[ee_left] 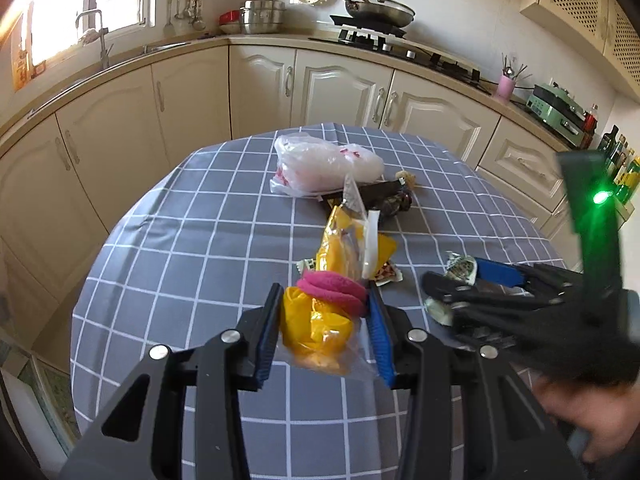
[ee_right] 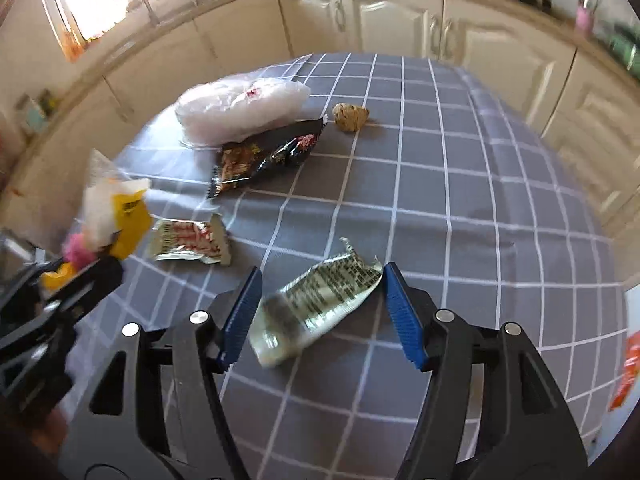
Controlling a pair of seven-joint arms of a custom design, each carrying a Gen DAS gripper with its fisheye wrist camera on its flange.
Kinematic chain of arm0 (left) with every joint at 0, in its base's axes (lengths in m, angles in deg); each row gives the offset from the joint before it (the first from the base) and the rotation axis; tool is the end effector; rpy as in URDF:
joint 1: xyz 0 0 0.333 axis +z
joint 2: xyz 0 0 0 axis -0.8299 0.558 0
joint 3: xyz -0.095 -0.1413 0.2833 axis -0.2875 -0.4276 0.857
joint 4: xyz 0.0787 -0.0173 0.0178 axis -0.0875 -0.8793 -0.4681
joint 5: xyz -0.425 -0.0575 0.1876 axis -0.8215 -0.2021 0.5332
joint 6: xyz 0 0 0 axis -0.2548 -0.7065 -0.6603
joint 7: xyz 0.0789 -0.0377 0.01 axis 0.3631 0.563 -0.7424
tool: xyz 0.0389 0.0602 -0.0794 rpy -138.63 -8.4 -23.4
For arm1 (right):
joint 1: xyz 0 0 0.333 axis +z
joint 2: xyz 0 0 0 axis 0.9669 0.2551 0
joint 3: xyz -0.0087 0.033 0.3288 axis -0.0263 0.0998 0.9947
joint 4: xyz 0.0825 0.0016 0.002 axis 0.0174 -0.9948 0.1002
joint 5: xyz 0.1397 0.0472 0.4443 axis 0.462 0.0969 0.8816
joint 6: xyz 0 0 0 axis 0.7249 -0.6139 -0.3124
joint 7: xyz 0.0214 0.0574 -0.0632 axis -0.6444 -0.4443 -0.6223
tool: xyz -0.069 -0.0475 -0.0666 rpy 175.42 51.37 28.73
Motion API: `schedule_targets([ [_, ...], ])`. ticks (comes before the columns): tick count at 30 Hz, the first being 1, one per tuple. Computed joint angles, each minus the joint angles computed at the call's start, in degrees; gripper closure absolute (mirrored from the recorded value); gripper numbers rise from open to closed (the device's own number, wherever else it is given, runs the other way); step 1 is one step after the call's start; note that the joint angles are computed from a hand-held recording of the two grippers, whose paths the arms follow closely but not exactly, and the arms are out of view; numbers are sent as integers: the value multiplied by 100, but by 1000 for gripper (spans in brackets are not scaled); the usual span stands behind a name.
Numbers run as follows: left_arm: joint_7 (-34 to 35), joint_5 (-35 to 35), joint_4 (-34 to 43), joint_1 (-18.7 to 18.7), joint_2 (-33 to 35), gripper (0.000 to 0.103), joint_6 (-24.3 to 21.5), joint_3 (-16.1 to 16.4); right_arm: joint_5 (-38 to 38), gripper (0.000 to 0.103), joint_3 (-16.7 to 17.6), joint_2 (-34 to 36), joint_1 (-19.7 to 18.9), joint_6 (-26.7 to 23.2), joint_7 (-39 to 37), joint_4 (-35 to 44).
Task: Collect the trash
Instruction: 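Grasp the yellow bag with pink band with the left tool while the right tool grasps the green-white wrapper, then carry yellow bag and wrapper to the blue bin and open both tools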
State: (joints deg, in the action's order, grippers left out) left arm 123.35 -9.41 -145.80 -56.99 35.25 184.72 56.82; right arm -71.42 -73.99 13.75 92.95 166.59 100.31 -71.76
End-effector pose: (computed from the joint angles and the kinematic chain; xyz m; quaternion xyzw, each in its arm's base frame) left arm 0.6925 -0.1028 0.5332 -0.5278 0.7685 -0.3282 0.1519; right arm 0.6775 0.2446 0.5337 -0.6326 0.7179 -0.1935 0.2170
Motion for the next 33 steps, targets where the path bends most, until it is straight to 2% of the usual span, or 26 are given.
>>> schedule_targets([
  [1, 26, -32, -35, 6, -25, 63, 6, 0, -429, 55, -9, 10, 80, 45, -14, -32],
  [3, 40, -51, -66, 3, -57, 63, 12, 2, -502, 68, 7, -132, 79, 237, -136, -275],
  [4, 68, -74, -84, 1, -79, 63, 15, 2, -321, 70, 29, -255, 27, 394, -355, -454],
  [5, 96, -102, -105, -3, -104, 63, 16, 1, -114, 77, 41, -352, -25, 527, -522, -591],
  [7, 161, -160, -138, -14, -145, 63, 19, 5, 750, 87, 67, -607, -170, 918, -1124, -976],
  [8, 184, -183, -143, -24, -157, 63, 16, 5, 1134, 88, 66, -698, -221, 1047, -1373, -1106],
  [10, 183, -200, -150, -52, -179, 63, 15, 0, 1873, 89, 44, -933, -297, 1337, -1809, -1418],
  [17, 266, -297, -162, -194, -281, 63, 1, -44, 3159, 89, -137, -1549, -359, 1951, -2533, -2022],
  [22, 237, -332, -111, -352, -342, 63, -31, -101, 3815, 89, -334, -1779, -393, 2133, -2972, -2146],
  [29, 135, -350, 95, -641, -295, 63, -112, -251, 4136, 89, -594, -2411, -563, 2436, -3190, -2639],
  [33, 120, -367, 336, -866, -153, 63, -186, -412, 3769, 89, -612, -2917, -960, 2571, -2824, -3067],
])
